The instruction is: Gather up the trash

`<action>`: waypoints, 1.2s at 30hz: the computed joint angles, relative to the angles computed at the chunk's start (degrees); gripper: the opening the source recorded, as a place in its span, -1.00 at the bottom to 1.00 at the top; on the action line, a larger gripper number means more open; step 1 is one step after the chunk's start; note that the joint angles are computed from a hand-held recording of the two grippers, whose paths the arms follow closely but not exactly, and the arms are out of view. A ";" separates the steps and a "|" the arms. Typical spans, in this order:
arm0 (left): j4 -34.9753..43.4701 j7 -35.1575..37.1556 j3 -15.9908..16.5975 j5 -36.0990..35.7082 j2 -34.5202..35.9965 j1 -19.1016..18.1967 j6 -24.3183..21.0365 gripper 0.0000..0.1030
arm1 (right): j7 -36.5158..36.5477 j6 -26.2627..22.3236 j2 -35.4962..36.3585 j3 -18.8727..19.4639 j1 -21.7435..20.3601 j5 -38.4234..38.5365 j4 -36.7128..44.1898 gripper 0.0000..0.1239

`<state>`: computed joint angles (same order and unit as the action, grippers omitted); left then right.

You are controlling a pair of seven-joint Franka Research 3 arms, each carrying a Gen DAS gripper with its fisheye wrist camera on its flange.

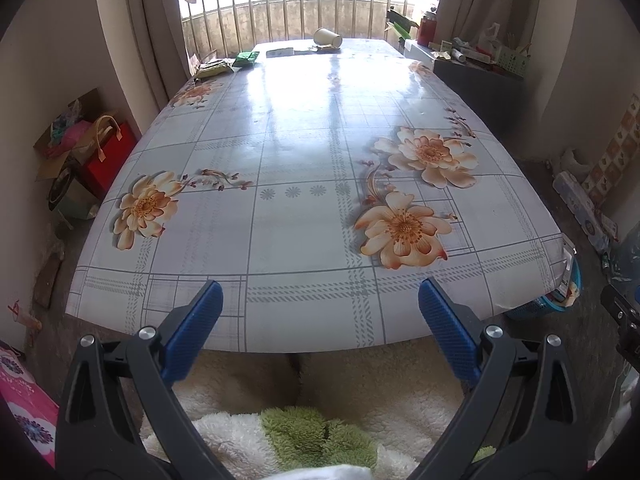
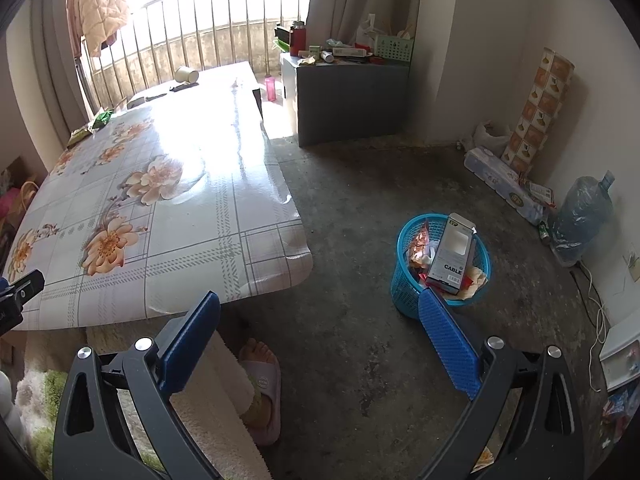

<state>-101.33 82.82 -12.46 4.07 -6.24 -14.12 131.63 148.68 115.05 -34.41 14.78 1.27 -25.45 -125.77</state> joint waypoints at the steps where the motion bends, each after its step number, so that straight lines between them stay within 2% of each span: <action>1: 0.13 0.05 -0.04 0.01 0.13 -0.03 -0.13 0.83 | 0.01 0.02 -0.04 -0.04 0.03 0.06 -0.01 0.56; 36: 2.72 3.61 -0.83 -3.20 1.84 -1.53 0.47 0.83 | -0.36 -0.55 -0.12 -0.28 -0.11 -0.08 0.36 0.56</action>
